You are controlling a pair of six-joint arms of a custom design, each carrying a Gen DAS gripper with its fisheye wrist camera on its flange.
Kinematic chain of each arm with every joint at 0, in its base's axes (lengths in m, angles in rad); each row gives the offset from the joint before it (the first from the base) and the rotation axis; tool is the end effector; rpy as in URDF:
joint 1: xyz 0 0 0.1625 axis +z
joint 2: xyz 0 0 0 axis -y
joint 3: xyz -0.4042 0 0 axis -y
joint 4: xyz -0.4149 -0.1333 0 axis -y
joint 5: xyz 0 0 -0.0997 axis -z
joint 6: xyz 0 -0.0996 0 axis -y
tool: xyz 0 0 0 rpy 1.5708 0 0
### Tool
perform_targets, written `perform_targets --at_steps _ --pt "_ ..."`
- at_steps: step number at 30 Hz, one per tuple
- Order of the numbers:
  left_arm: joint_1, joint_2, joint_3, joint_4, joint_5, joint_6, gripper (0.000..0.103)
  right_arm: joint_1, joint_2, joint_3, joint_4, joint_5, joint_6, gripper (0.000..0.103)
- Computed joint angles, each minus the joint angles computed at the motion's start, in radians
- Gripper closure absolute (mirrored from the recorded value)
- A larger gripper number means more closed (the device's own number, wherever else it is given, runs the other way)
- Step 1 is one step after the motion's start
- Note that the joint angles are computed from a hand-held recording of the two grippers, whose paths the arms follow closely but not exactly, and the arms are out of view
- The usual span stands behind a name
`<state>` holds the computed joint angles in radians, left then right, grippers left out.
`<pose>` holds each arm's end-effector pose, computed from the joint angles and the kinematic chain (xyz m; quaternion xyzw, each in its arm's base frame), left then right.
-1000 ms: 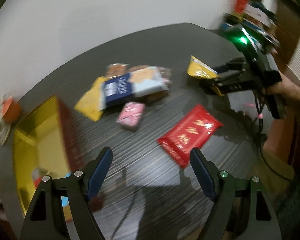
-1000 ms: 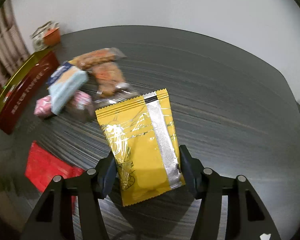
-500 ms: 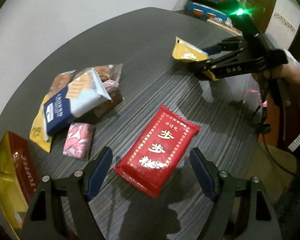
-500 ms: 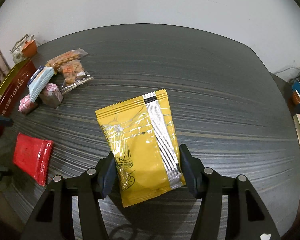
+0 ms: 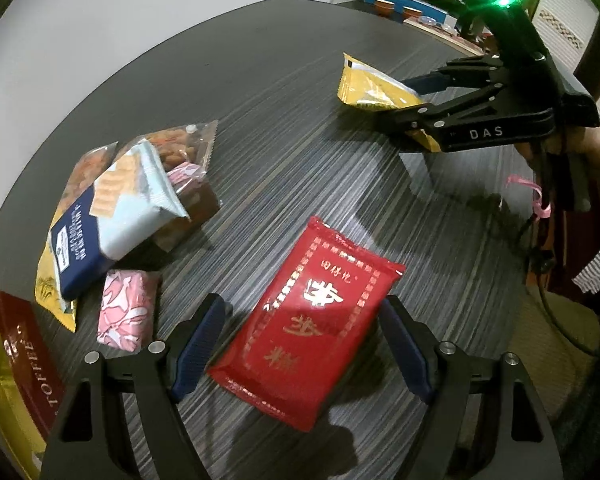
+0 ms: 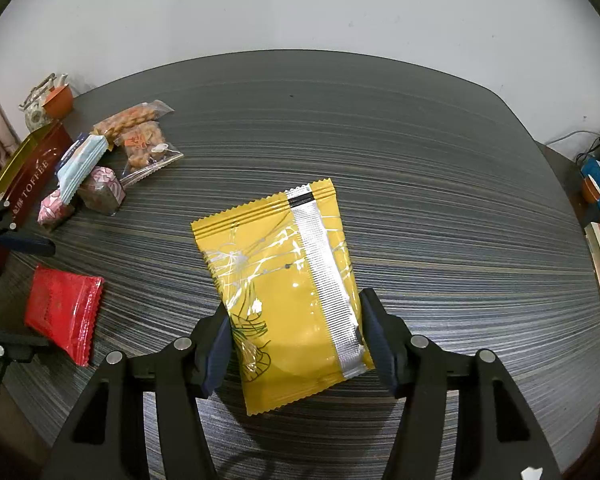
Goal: Organize snacks
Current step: 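Grasp the red gold-lettered packet with the left gripper while the right gripper holds the yellow bag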
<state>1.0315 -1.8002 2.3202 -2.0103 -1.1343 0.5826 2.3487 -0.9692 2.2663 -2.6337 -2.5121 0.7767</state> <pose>-0.0345 -0.3992 0.2520 0.5263 0.8214 0.0440 0.2154 0.3354 -0.2652 0.0161 0.0535 -0.8851 0.2416 0.3941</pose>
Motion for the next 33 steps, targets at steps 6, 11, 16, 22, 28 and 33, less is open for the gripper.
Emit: perform_targets --at_steps 6,11,16,22,28,33 --pt "-0.018 0.038 0.010 -0.028 0.004 -0.030 0.023 0.001 -0.001 0.002 -0.002 -0.001 0.001 0.045" --pt "-0.019 0.059 0.014 -0.046 0.006 -0.052 0.023 0.002 0.000 0.001 -0.003 -0.003 0.000 0.045" --pt "-0.007 0.065 0.023 -0.106 0.022 -0.064 0.024 0.003 0.001 0.002 -0.007 -0.004 -0.002 0.045" --pt "0.010 0.067 0.023 -0.164 0.044 -0.116 0.046 0.004 0.000 0.003 -0.008 -0.004 -0.003 0.044" --pt "0.034 0.053 0.020 -0.188 0.064 -0.176 0.053 0.004 0.002 0.000 -0.011 -0.007 -0.005 0.043" --pt "0.029 0.013 0.038 -0.178 0.083 -0.206 0.056 0.002 0.002 0.002 -0.018 -0.008 -0.007 0.043"
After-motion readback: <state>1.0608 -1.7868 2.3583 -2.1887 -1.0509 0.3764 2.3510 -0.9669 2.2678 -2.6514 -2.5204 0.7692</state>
